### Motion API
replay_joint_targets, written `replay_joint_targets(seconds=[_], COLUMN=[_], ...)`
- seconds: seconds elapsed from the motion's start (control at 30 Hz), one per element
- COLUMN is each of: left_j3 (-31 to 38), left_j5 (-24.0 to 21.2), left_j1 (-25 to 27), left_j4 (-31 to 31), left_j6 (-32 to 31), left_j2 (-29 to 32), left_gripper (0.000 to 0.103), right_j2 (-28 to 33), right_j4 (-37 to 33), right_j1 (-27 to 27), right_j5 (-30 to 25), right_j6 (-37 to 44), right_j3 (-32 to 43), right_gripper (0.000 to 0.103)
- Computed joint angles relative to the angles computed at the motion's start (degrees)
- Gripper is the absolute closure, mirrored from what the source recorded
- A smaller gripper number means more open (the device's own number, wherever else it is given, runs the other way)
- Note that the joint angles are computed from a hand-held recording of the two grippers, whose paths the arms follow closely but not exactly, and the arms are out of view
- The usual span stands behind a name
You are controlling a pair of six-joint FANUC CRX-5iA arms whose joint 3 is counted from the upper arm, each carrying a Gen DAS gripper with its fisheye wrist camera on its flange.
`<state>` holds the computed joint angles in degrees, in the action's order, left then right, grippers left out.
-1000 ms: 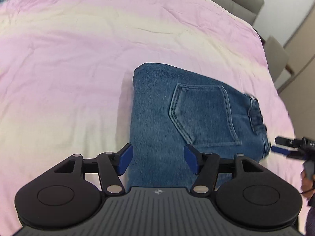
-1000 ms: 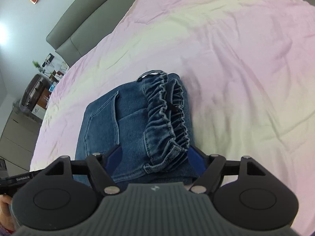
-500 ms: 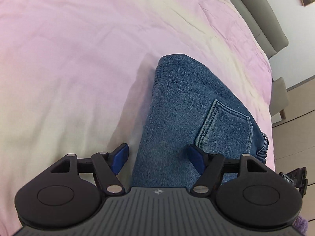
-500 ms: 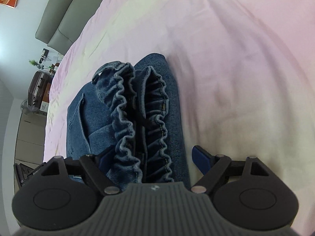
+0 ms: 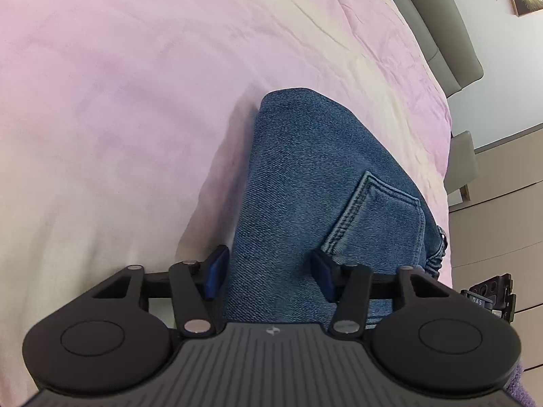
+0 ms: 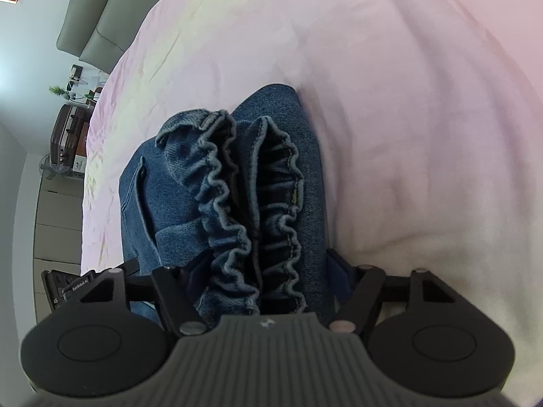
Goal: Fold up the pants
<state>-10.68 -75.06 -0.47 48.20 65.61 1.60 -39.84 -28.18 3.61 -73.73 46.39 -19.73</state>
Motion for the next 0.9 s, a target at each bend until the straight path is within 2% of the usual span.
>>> replay_joint_targets(seconds=[0.23, 0.37, 0.5, 0.77, 0.9], left_j3=[0.5, 0.0, -0.8, -2.1, -3.1], left_j5=[0.8, 0.4, -0.2, -3.7, -4.5], left_j1=[-0.5, -0.1, 0.6, 4.3, 7.1], left_j4=[-1.5, -0.6, 1.1, 3.3, 4.8], left_j6=[-0.4, -0.4, -0.1, -1.8, -3.1], left_j2=[-1.1, -1.5, -2.0, -4.1, -6.1], left_gripper=[0.058, 0.064, 0.068, 0.072, 0.073], right_j2=[-1.2, -1.5, -1.7, -0.1, 0.7], right_j4=[16.3, 26.7, 34.1, 44.1, 48.5], right_j1=[16.8, 27.3, 35.4, 50.4, 57.1], right_j5=[1.5, -0.6, -3.7, -11.7, -13.6], right_j6=[-16.1, -25.2, -32.6, -42.5, -46.9], right_j3=[-0.2, 0.5, 1.8, 7.5, 9.0], right_gripper=[0.048, 0.052, 0.054, 0.059, 0.059])
